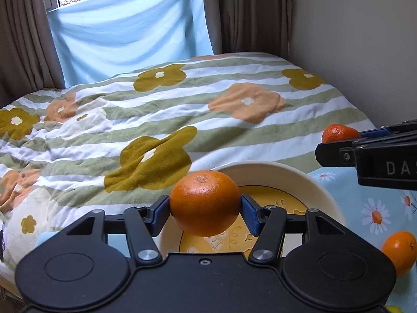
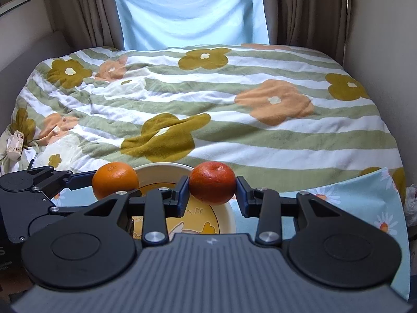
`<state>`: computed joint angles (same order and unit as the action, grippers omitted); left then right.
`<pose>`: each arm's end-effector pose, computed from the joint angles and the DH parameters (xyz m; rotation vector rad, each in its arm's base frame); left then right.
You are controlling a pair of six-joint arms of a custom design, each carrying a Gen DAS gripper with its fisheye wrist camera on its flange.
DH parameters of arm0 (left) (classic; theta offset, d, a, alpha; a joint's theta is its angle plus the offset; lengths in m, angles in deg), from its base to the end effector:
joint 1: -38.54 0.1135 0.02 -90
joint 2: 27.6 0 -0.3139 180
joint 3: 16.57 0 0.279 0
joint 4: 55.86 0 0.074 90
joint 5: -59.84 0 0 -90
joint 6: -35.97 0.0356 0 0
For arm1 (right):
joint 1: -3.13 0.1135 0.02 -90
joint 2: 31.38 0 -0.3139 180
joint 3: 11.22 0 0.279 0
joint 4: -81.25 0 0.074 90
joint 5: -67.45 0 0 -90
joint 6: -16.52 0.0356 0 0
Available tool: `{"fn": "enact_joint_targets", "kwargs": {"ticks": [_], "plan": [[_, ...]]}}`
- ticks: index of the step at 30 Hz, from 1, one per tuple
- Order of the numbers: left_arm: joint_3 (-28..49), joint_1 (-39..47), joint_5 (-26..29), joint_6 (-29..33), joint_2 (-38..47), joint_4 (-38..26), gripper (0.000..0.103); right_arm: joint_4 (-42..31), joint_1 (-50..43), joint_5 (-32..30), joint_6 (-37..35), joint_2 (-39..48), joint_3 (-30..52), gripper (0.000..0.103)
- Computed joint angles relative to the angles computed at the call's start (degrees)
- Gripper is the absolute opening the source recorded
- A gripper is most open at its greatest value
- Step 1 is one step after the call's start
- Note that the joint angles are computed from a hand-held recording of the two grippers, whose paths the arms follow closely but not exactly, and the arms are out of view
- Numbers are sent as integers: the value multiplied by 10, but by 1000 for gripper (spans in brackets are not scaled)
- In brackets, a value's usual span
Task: Organize fruits
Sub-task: 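Carry the orange into the white bowl with the left tool while the right tool carries the tangerine there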
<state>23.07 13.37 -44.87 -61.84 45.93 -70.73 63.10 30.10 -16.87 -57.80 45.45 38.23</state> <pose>0.2157 -0.0914 0.1774 0.2452 2.3729 0.0404 0.2448 0.1206 0.2127 -0.1856 2.3666 0.2432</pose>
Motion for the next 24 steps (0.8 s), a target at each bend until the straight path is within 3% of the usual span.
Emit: {"fn": "enact_joint_targets", "kwargs": {"ticks": [11,13,14,15,24], "plan": [[15,4,26,42,100,69,64,7,-34,-22,-3,39,7,53],[4,-1,19,46,88,88,78,3,-39,-25,-4,41,10,53],[-3,-7,4,50,77,96,94,0,-42,-28,-4,41,11,53],[-11,-14,-10,59,62,106,101,-2,-45,-32,-5,40,12,53],[-33,15,0,57,-37,25,101,-4,-40,-42,-18,44,16,53]]}}
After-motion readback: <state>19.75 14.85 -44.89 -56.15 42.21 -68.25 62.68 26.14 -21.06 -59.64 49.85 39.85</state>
